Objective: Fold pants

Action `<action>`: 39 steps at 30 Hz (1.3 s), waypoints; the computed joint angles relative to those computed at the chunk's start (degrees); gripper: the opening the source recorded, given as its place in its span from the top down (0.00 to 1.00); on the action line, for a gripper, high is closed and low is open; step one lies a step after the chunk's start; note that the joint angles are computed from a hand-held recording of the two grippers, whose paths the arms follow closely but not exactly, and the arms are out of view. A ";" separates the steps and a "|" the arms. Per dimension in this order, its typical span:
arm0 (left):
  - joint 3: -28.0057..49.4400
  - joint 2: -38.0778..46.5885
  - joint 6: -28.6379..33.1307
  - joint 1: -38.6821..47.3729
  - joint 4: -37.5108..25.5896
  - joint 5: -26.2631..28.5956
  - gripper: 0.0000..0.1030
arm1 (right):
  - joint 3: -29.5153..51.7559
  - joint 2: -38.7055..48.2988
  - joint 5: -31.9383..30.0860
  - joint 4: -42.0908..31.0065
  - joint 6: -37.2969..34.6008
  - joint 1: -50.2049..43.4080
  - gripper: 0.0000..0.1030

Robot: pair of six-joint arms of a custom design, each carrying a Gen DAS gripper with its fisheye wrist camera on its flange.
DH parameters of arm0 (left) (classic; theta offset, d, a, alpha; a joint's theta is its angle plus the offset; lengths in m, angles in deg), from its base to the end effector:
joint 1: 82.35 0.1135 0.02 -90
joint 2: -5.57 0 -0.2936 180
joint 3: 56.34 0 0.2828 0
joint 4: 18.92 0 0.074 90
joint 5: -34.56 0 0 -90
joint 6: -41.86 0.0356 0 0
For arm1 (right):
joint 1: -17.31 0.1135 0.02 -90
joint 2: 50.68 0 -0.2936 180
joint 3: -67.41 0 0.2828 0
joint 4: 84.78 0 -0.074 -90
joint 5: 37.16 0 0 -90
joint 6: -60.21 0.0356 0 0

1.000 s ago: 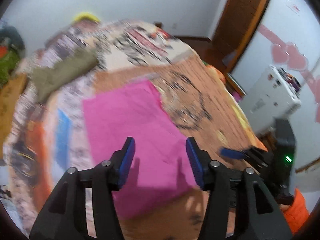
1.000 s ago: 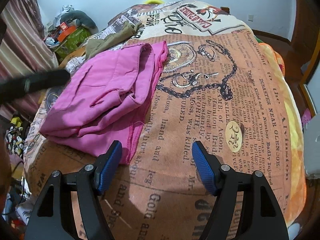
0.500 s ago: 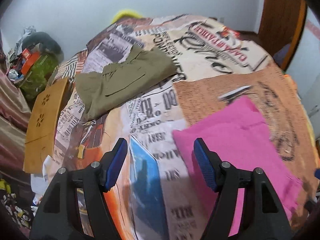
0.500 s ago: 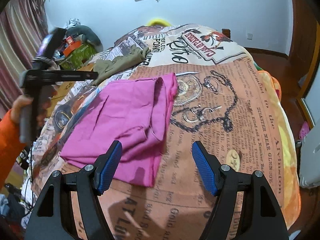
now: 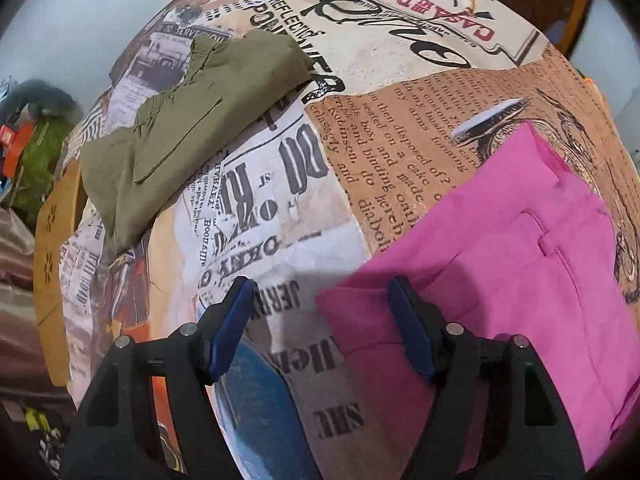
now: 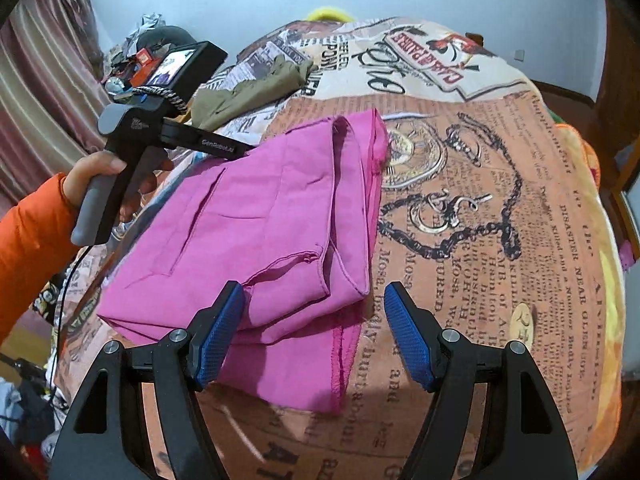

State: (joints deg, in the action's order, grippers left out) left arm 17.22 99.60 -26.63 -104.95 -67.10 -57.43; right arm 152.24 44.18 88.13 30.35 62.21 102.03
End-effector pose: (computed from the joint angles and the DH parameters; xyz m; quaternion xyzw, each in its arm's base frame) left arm 0.3194 -0.1316 0.2054 0.3660 0.9119 0.0153 0.1854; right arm 0.0527 0.3468 0.2573 0.0997 0.9403 0.1166 0.3040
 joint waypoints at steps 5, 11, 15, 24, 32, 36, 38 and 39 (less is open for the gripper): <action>-0.69 -1.96 1.33 3.75 -2.96 2.64 0.30 | -2.24 -1.24 -0.22 0.01 -0.31 -0.28 0.31; -4.86 -9.30 3.83 10.15 -7.28 6.20 0.29 | -2.64 -2.78 0.39 -5.12 3.40 -0.18 0.31; -9.54 -17.20 6.95 14.42 -10.51 8.58 0.29 | -2.58 -4.16 2.28 -7.20 6.38 0.78 0.31; -17.53 -32.53 9.00 20.40 -19.40 15.06 0.29 | -0.45 -1.84 3.30 -6.06 4.90 1.88 0.31; -20.46 -37.62 10.18 23.43 -16.82 13.58 0.29 | -4.19 -2.96 1.24 -1.13 2.44 0.84 0.49; -21.21 -37.05 12.85 26.94 -16.24 16.10 0.27 | -2.84 -1.93 1.08 -2.84 0.90 0.99 0.57; -22.10 -38.01 13.50 27.54 -15.05 15.77 0.24 | -2.66 -1.75 1.20 -3.37 1.05 1.37 0.59; -22.47 -38.41 13.66 27.96 -14.51 15.44 0.24 | -2.79 -1.74 1.15 -3.46 1.34 1.48 0.59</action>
